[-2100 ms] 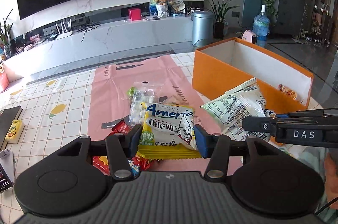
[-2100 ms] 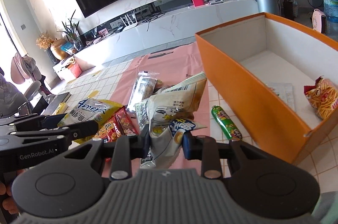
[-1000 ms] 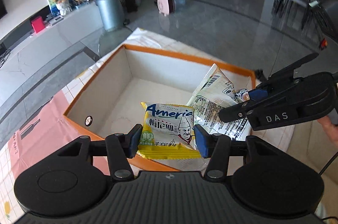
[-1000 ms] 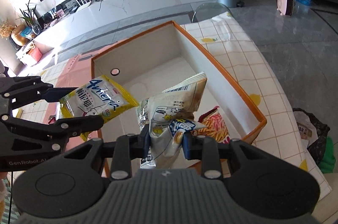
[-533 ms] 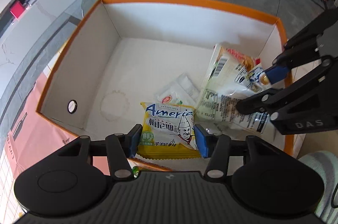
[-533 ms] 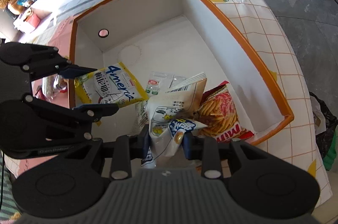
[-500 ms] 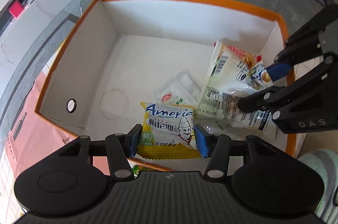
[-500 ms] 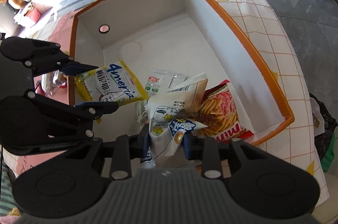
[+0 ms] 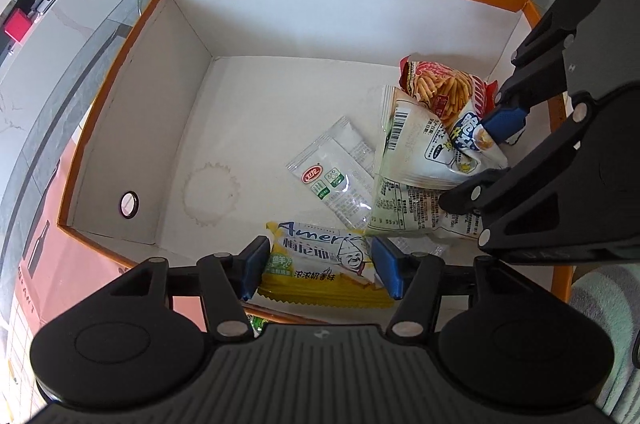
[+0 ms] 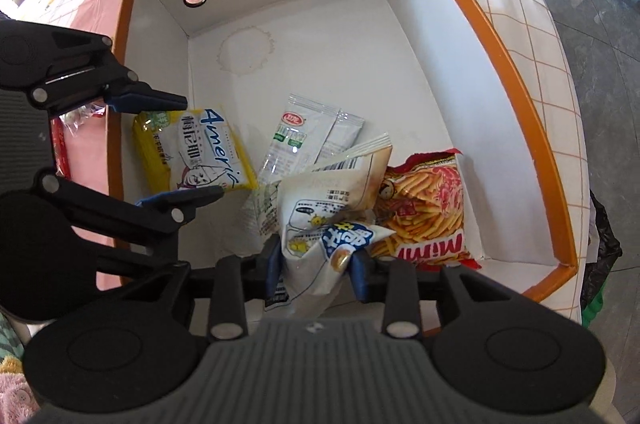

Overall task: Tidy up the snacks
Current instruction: 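Open both tools to drop the snacks and withdraw from the box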

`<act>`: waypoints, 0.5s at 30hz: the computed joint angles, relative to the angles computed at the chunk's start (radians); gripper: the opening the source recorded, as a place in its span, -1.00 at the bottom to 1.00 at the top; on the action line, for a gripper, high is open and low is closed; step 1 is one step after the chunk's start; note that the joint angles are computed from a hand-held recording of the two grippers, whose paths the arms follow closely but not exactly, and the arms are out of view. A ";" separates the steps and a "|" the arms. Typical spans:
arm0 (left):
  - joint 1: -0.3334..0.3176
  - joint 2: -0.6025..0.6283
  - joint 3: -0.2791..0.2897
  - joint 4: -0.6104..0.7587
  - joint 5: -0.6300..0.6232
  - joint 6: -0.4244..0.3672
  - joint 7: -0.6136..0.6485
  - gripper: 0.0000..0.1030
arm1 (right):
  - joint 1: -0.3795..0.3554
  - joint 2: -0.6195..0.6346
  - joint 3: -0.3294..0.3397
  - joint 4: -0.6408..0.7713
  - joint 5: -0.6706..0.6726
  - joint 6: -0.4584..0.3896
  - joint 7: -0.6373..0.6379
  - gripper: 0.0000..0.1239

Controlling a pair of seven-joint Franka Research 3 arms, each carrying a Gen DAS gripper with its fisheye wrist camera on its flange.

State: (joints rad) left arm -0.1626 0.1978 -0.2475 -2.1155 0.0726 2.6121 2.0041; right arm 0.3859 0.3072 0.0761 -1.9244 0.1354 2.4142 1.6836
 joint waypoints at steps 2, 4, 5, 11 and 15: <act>0.008 -0.008 -0.009 -0.005 -0.028 -0.003 0.027 0.36 | 0.005 -0.001 -0.004 0.004 -0.015 -0.013 0.010 -0.43; 0.009 -0.013 -0.011 -0.006 -0.042 -0.004 0.040 0.42 | 0.011 -0.002 -0.010 0.008 -0.034 -0.026 0.030 -0.36; 0.009 -0.020 -0.011 -0.010 -0.049 -0.002 0.045 0.45 | 0.013 -0.004 -0.013 0.009 -0.045 -0.033 0.042 -0.30; 0.007 -0.072 -0.009 -0.044 -0.097 0.019 0.077 0.50 | 0.020 -0.044 -0.017 -0.018 -0.096 -0.031 0.083 -0.12; 0.000 -0.112 0.003 -0.071 -0.112 0.045 0.072 0.50 | 0.029 -0.086 -0.015 -0.042 -0.146 -0.030 0.122 -0.08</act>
State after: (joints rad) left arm -0.1625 0.0860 -0.2445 -2.1863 -0.0394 2.6571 2.0757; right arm 0.4151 0.2208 0.0615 -1.9660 -0.0111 2.3845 1.8052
